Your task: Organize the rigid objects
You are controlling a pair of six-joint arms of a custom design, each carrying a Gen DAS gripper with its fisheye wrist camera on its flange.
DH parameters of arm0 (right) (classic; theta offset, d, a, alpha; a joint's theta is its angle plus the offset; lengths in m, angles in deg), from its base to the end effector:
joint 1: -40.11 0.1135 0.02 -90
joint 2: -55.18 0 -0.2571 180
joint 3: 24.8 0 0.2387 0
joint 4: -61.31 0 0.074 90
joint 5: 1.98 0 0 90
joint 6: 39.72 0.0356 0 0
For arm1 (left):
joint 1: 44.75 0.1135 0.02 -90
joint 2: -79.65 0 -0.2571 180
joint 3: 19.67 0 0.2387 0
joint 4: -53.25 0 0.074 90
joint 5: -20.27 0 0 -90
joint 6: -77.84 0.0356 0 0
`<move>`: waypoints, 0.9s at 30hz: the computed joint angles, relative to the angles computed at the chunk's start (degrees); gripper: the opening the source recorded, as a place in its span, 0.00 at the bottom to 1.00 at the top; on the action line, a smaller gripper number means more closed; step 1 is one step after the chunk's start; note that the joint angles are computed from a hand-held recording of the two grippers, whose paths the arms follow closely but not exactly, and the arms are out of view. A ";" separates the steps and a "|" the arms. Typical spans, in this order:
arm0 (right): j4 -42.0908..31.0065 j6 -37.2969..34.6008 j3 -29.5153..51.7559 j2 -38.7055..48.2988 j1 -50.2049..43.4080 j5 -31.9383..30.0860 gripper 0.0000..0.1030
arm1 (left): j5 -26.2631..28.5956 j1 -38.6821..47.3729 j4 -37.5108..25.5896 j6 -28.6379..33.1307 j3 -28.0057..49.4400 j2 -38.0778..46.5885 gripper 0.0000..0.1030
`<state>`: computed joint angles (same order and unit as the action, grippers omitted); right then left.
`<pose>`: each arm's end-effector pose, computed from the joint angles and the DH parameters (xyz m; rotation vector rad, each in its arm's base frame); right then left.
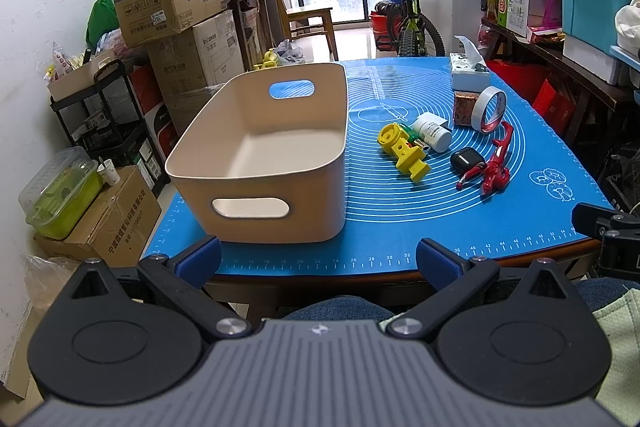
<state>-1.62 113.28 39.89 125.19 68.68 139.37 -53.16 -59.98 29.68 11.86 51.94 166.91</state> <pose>0.1937 0.0738 0.2436 0.8509 2.0551 -0.4375 0.3074 -0.0942 0.2375 0.8931 2.0464 -0.2424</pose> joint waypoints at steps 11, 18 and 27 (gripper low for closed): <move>-0.28 0.24 0.13 0.02 0.13 0.02 0.98 | -0.17 -0.34 1.13 -0.37 -0.56 0.70 0.99; -1.00 1.00 1.14 0.80 0.39 0.31 0.98 | -1.50 -0.96 1.25 -0.80 -0.34 0.88 0.99; 0.14 0.23 0.28 -2.07 -1.19 -0.69 0.98 | -3.16 -1.42 0.48 0.18 0.39 -0.32 0.99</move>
<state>-1.48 113.51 40.17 123.12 67.50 138.69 -56.31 -61.39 30.16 12.04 52.33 166.58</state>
